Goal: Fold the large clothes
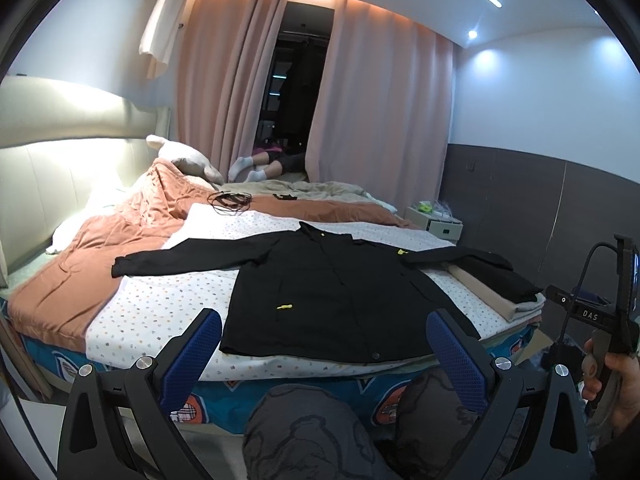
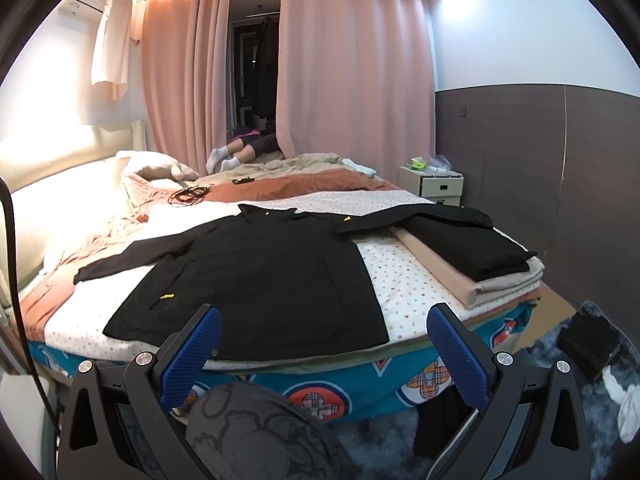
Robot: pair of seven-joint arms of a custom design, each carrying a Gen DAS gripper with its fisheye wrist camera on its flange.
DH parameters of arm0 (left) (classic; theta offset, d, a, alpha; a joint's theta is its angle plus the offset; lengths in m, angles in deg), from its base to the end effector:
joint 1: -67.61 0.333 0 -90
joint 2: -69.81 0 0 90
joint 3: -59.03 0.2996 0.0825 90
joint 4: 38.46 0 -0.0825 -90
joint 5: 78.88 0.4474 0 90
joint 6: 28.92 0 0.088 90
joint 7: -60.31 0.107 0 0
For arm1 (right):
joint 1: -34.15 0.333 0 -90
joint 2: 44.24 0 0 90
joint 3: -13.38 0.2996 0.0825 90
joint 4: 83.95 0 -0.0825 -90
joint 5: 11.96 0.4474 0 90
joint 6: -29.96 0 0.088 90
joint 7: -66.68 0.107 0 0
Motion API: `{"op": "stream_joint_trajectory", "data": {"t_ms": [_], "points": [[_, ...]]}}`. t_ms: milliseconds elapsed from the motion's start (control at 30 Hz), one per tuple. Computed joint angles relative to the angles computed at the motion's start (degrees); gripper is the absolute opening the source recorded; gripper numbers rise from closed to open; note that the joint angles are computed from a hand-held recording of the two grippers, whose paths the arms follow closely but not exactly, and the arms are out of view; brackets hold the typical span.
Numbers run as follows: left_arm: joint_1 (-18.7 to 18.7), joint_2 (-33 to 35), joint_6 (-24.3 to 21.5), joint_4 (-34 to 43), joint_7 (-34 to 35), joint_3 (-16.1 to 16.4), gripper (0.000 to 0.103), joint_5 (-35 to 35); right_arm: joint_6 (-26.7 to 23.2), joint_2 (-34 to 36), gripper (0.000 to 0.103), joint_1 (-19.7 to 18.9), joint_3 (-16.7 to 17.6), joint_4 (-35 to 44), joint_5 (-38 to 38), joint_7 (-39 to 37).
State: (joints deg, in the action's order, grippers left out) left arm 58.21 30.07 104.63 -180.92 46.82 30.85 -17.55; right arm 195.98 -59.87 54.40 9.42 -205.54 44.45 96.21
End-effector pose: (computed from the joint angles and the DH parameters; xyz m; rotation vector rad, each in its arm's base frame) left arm 0.3770 -0.2875 0.5266 -1.7337 0.9832 -0.9035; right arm 0.5727 0.1121 0.5960 -1.7467 1.0457 -0.6636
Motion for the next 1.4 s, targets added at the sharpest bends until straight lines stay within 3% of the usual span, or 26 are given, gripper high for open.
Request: {"op": "stream_joint_trajectory", "data": {"t_ms": [533, 800, 1400], "points": [[1.74, 0.92, 0.55, -0.08, 0.86, 1.6, 0.102, 0.69, 0.13, 6.18, 0.103, -0.87, 2.85, 5.88, -1.2, 3.5], [4.29, 1.21, 4.4, -1.25, 1.09, 4.28, 0.102, 1.01, -1.07, 12.24, 0.103, -1.78, 5.86, 11.56, -5.93, 8.14], [13.74, 8.4, 10.44, 1.95, 4.46, 10.78, 0.102, -1.54, -8.54, 34.86, 0.103, -2.0, 13.4, 39.59, -18.39, 19.45]]}}
